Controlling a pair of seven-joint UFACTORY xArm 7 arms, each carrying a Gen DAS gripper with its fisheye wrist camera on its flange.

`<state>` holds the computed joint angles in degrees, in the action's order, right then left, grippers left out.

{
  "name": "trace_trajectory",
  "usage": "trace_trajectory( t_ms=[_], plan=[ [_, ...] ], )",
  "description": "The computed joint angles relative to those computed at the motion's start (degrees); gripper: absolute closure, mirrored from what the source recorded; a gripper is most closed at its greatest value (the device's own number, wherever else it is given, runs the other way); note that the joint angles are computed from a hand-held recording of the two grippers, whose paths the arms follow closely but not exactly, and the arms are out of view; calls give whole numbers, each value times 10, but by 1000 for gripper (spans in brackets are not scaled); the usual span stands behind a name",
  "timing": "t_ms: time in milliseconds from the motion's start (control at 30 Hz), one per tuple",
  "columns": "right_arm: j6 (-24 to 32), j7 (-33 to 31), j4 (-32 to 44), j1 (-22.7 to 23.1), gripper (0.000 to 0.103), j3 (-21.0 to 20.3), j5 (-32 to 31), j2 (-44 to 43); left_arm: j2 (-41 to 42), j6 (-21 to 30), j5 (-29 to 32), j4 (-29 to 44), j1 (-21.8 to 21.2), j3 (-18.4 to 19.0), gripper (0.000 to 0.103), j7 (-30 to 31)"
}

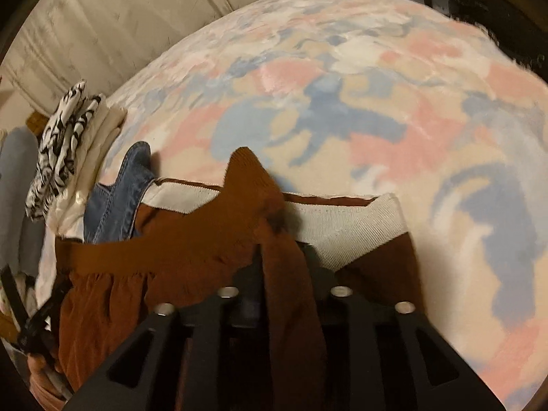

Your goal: Fold large clothes

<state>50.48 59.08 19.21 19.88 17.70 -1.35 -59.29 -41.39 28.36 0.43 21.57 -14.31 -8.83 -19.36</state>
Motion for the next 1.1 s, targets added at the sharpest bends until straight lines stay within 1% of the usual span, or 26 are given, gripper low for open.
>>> trace_trajectory(
  t_ms=[33, 67, 100, 167, 233, 300, 367, 400, 433, 467, 500, 533, 600, 667, 700, 733, 800, 833, 867, 900, 933, 967, 1000, 1100],
  plan=[
    [29, 0, 19, -3, 55, 9, -10, -6, -14, 14, 6, 1, 3, -3, 74, 0],
    [66, -7, 36, -1, 46, 11, -19, -29, -28, 23, 12, 2, 5, -5, 74, 3],
    [81, -8, 56, -4, 43, 27, -31, -32, -39, 25, 15, 2, 3, -2, 74, 11],
    [113, -13, 104, -17, 43, 55, -52, -19, -71, 31, 27, 4, 1, -7, 74, 26],
    [135, -12, 144, -27, 43, 80, -68, -1, -93, 25, 32, 7, -8, -9, 74, 43],
    [124, -11, 174, -32, 44, 96, -77, 22, -94, 12, 26, 20, -30, -4, 74, 65],
    [98, -7, 189, -33, 49, 106, -81, 47, -81, 6, 13, 34, -46, -2, 80, 79],
    [80, -5, 198, -35, 50, 114, -84, 71, -66, 1, 10, 44, -51, -7, 84, 84],
    [72, -2, 206, -38, 50, 121, -87, 90, -44, -5, 13, 55, -48, -19, 85, 84],
    [64, 5, 214, -42, 50, 129, -93, 113, -19, -11, 21, 67, -38, -36, 85, 78],
    [62, 15, 223, -51, 50, 140, -103, 139, 11, -15, 36, 79, -18, -59, 85, 63],
    [61, 25, 227, -56, 50, 147, -114, 160, 33, -17, 48, 87, -7, -71, 85, 53],
    [75, 40, 229, -61, 50, 151, -131, 205, 88, -14, 90, 108, 34, -104, 86, 14],
    [94, 54, 219, -58, 51, 145, -144, 228, 117, -38, 149, 110, 71, -131, 86, -25],
    [117, 60, 214, -58, 56, 141, -151, 235, 123, -47, 188, 109, 93, -151, 86, -50],
    [116, 61, 191, -47, 61, 122, -149, 218, 128, -51, 206, 109, 97, -153, 86, -61],
    [86, 60, 147, -18, 69, 82, -141, 178, 141, -55, 224, 111, 90, -143, 86, -71],
    [96, 50, 136, -5, 73, 70, -138, 159, 146, -54, 235, 114, 90, -142, 86, -79],
    [123, 41, 138, -2, 76, 74, -144, 150, 151, -52, 242, 117, 87, -138, 86, -85],
    [144, 35, 135, 1, 76, 75, -149, 140, 153, -51, 247, 117, 83, -132, 86, -88],
    [178, 31, 138, 1, 75, 78, -152, 132, 154, -50, 256, 118, 83, -132, 86, -95],
    [196, 24, 131, 5, 67, 69, -150, 111, 154, -49, 262, 118, 80, -129, 86, -99],
    [201, 23, 121, 12, 61, 59, -142, 85, 154, -47, 265, 119, 75, -125, 86, -100],
    [217, 22, 93, 25, 59, 34, -105, -5, 144, -28, 244, 122, 45, -99, 86, -81]
  ],
)
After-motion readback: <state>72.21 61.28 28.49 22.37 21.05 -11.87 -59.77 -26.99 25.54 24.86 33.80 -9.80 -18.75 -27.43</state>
